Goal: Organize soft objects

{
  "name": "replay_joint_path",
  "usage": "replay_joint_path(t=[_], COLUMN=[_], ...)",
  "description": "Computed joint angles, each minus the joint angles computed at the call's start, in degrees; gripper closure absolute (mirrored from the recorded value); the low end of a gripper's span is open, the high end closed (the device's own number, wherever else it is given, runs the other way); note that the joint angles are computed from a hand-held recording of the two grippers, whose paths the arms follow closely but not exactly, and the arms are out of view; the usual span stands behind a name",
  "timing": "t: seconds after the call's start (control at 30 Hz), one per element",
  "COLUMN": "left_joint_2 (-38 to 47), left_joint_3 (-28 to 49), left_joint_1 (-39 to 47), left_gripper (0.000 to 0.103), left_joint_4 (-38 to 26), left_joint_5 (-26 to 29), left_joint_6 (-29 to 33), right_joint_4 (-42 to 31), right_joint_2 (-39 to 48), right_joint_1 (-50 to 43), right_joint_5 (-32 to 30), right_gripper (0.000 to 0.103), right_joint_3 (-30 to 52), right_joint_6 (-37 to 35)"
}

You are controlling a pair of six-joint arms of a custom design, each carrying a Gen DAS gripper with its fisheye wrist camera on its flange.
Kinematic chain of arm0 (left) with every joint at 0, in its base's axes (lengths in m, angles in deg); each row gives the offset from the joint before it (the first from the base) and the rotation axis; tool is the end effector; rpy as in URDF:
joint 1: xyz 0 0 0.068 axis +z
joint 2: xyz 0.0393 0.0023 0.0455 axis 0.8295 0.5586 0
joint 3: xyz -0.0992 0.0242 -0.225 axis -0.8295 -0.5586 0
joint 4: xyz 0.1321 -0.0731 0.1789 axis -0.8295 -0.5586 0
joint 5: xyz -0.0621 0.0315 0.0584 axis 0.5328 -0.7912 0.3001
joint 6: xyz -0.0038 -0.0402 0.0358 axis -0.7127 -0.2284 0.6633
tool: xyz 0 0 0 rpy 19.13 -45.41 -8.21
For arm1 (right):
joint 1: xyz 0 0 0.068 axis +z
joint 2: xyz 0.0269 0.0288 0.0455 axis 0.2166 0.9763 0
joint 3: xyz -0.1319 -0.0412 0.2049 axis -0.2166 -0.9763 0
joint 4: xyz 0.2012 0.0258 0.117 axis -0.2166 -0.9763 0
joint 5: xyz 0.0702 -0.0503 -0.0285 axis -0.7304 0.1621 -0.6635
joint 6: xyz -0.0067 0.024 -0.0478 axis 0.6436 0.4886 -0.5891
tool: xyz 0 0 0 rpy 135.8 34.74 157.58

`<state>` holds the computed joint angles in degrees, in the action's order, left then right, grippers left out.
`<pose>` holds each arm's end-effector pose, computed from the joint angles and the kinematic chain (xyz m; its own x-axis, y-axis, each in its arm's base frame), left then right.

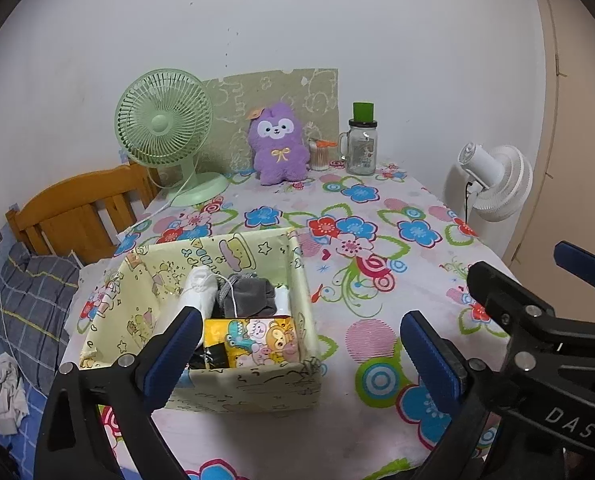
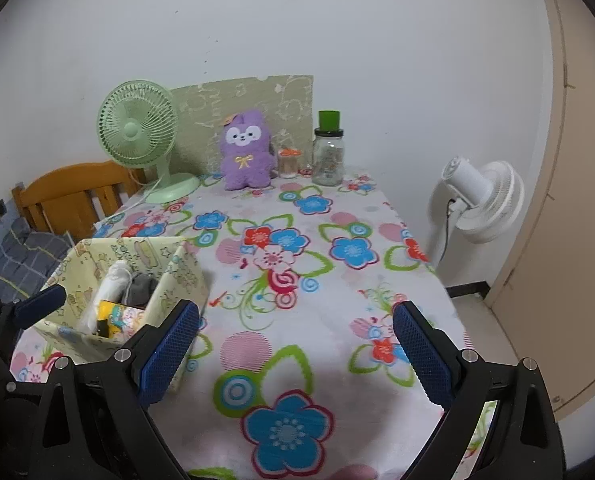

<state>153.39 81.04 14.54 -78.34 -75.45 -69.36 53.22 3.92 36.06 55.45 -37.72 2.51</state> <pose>0.2171 -0.1688 0.2027 -0.5890 0.1065 -0.8011 0.1046 0.9930 0.0551 0.2070 0.0787 0.2220 -0.5721 -0.0177 -0.8200 -0.0356 0.9994 0.0033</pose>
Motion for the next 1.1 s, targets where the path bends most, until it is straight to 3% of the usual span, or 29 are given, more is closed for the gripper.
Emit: replay_joint_path(t=[0.67,1.1], left_joint_2=[-5.7,-8.9], left_joint_3=[-2.3,-4.4], left_joint_1=[-5.0,-3.4], left_gripper=[0.000,0.000], left_joint_4=[0.7,0.8], left_joint_5=[-6.2,-4.9], left_joint_6=[0.0,-2.3], right_joint_4=[-1.4,-1.5], right_joint_2=[-11.5,-16.5], right_joint_1=[-4.3,-6.2], right_joint_5=[-1.6,-0.4], right_gripper=[0.004,0.000], right_joint_3=[-4.2,-5.9], right_joint_6=[-1.9,-3.8])
